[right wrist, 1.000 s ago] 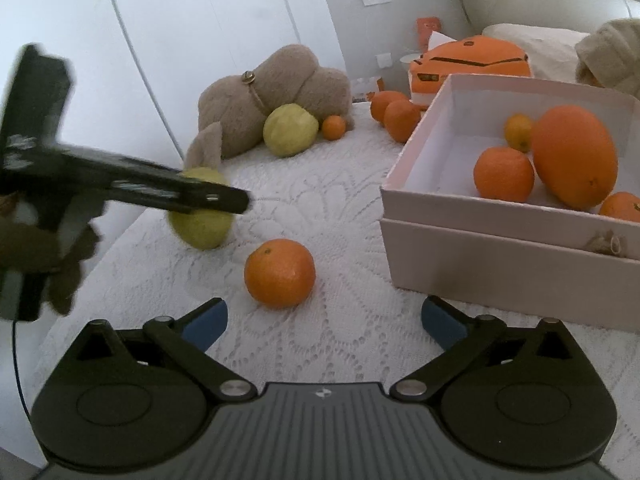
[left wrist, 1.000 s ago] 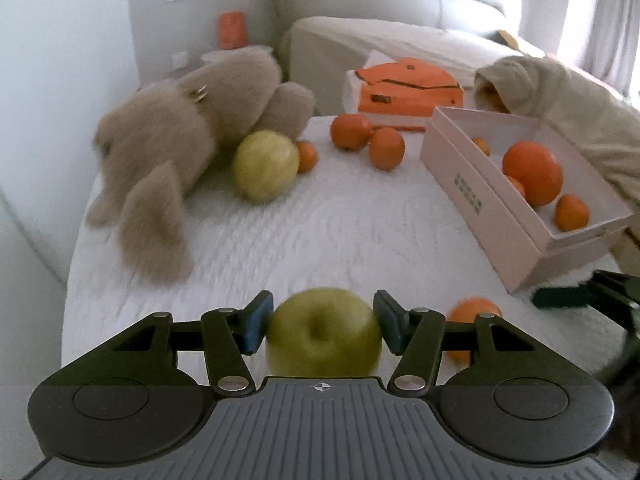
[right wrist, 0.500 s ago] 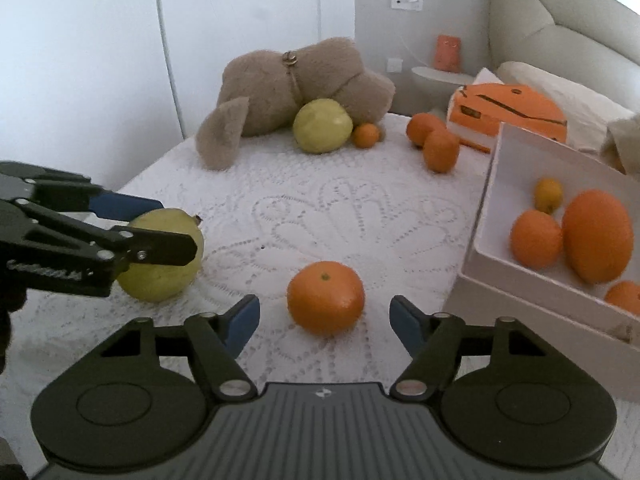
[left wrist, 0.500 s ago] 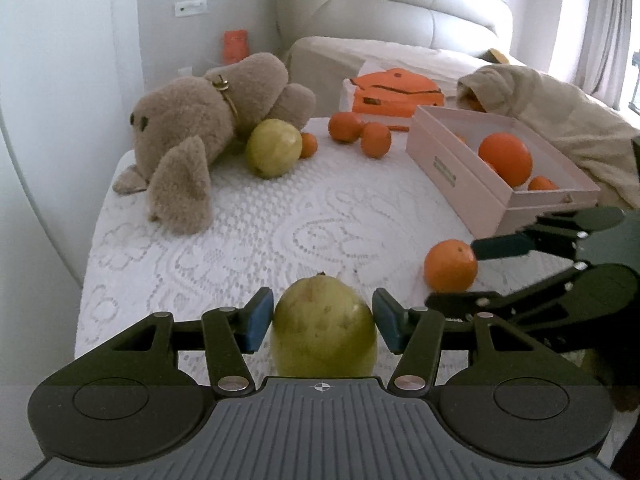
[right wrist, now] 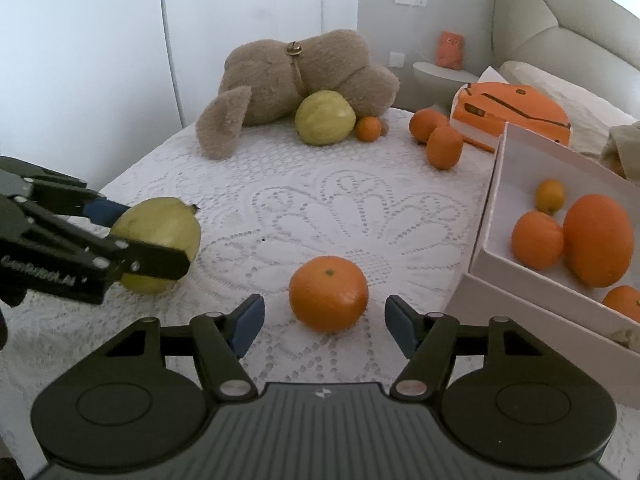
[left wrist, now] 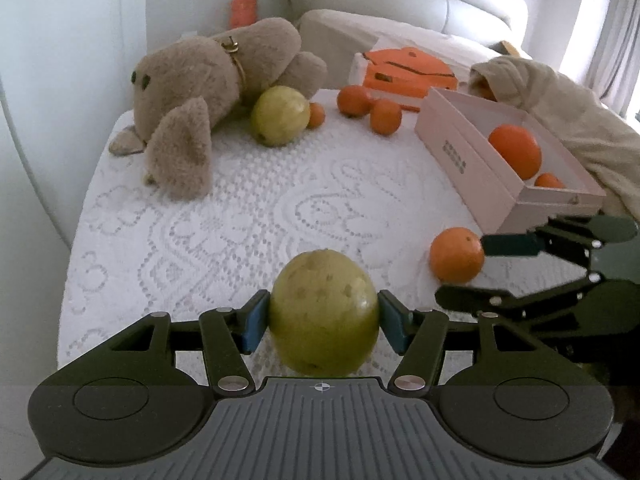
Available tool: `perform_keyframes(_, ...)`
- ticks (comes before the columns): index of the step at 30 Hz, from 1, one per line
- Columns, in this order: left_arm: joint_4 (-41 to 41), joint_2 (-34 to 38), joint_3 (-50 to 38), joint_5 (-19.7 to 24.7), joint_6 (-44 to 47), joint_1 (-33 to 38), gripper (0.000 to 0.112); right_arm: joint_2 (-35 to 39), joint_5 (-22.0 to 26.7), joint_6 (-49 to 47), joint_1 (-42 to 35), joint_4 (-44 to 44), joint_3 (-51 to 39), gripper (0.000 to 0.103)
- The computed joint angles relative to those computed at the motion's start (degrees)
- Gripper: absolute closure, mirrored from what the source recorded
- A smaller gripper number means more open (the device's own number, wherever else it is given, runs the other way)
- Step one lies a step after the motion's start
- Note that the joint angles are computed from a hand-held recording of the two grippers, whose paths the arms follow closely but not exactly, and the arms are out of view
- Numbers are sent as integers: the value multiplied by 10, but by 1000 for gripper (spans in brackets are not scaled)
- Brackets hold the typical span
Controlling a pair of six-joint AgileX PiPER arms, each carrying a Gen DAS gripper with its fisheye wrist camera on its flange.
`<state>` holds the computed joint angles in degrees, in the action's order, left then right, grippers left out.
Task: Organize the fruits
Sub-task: 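Close the right gripper on the tangerine while the left gripper lifts the pear, then carry the pear and tangerine over the pink box and open both grippers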
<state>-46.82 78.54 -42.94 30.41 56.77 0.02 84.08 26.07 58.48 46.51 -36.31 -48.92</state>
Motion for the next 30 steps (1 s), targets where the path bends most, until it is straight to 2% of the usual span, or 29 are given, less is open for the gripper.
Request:
perform_keyframes(3,-9,11,-8,14,4,6,48,-5,-2,-6,-2,4,5,36)
perform_keyframes(7,-33,10,1,1,26,4,49,-2,-15,13,-8,-9,6,38)
perform_keyframes(10,-59,6,12,-17,52,-1,49,7,-23,14,-10,-10,-3,45)
perform_keyframes(13,-83,0,24,-36,72,-8,49,20,-10,16,-7,-20,-19,60)
perform_keyframes(14,-86,-2,27,-40,72,-10,49,21,-5,13,-6,-21,-22,60)
perform_keyframes(18,-85,-11,13,-33,36,-17,49,2,-4,15,-8,-23,-17,61)
perform_keyframes(21,-46,-28,-34,-35,-28,-55,49,-41,-3,-19,-32,-4,-30,61)
perform_keyframes(23,-7,-38,-84,-44,-81,-99,49,-72,18,-79,-67,35,-71,61)
perform_keyframes(26,36,-31,-168,-50,-151,-163,49,-95,78,-158,-119,53,-168,61)
perform_keyframes(30,99,39,-311,-21,-265,-243,49,-94,160,-259,-197,84,-302,61)
